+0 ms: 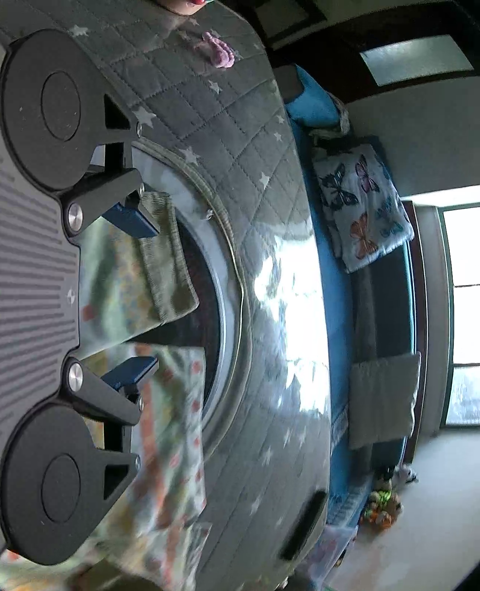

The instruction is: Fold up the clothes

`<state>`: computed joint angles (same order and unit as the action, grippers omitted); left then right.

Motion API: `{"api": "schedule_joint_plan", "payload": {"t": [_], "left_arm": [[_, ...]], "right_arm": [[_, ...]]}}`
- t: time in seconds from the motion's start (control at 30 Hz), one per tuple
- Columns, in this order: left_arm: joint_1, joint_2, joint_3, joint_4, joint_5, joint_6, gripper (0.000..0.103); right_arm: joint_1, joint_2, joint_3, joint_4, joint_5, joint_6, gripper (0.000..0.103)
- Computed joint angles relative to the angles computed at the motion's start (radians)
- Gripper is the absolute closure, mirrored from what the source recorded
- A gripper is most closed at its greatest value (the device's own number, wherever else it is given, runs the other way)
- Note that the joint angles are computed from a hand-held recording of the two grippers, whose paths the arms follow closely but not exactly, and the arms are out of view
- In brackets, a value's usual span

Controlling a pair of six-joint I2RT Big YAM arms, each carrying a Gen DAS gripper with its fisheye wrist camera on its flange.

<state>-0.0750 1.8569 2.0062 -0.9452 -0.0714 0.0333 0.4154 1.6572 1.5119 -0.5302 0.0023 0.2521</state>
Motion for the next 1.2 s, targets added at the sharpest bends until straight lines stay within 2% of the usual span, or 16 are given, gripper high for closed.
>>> {"api": "schedule_joint_plan", "payload": {"t": [0.1, 0.3, 0.43, 0.63, 0.77, 0.87, 1.0, 1.2], "left_arm": [[0.005, 0.030, 0.035, -0.018, 0.004, -0.014, 0.039], [0.009, 0.067, 0.072, -0.051, 0.015, -0.024, 0.039], [0.005, 0.066, 0.066, -0.041, 0.000, -0.023, 0.040], [0.004, 0.070, 0.072, -0.038, -0.010, -0.013, 0.054], [0.002, 0.060, 0.052, -0.017, -0.024, 0.010, 0.077], [0.004, 0.051, 0.042, -0.014, -0.024, 0.006, 0.088], [0.015, 0.021, 0.009, -0.006, -0.011, -0.016, 0.091], [0.032, -0.065, -0.093, 0.050, 0.004, -0.039, 0.092]], "right_arm": [[-0.001, 0.003, 0.002, 0.001, -0.004, 0.006, 0.094], [0.001, 0.007, 0.008, 0.000, -0.001, 0.000, 0.093], [0.001, 0.008, 0.010, 0.000, 0.000, 0.001, 0.093], [0.003, 0.008, 0.009, 0.003, 0.009, 0.007, 0.093], [0.007, 0.003, 0.007, 0.005, 0.019, 0.011, 0.093], [0.008, -0.005, 0.002, 0.011, 0.025, 0.015, 0.093], [0.012, -0.019, -0.011, 0.029, 0.037, 0.022, 0.096], [0.019, -0.036, -0.025, 0.040, 0.055, 0.037, 0.098]]}}
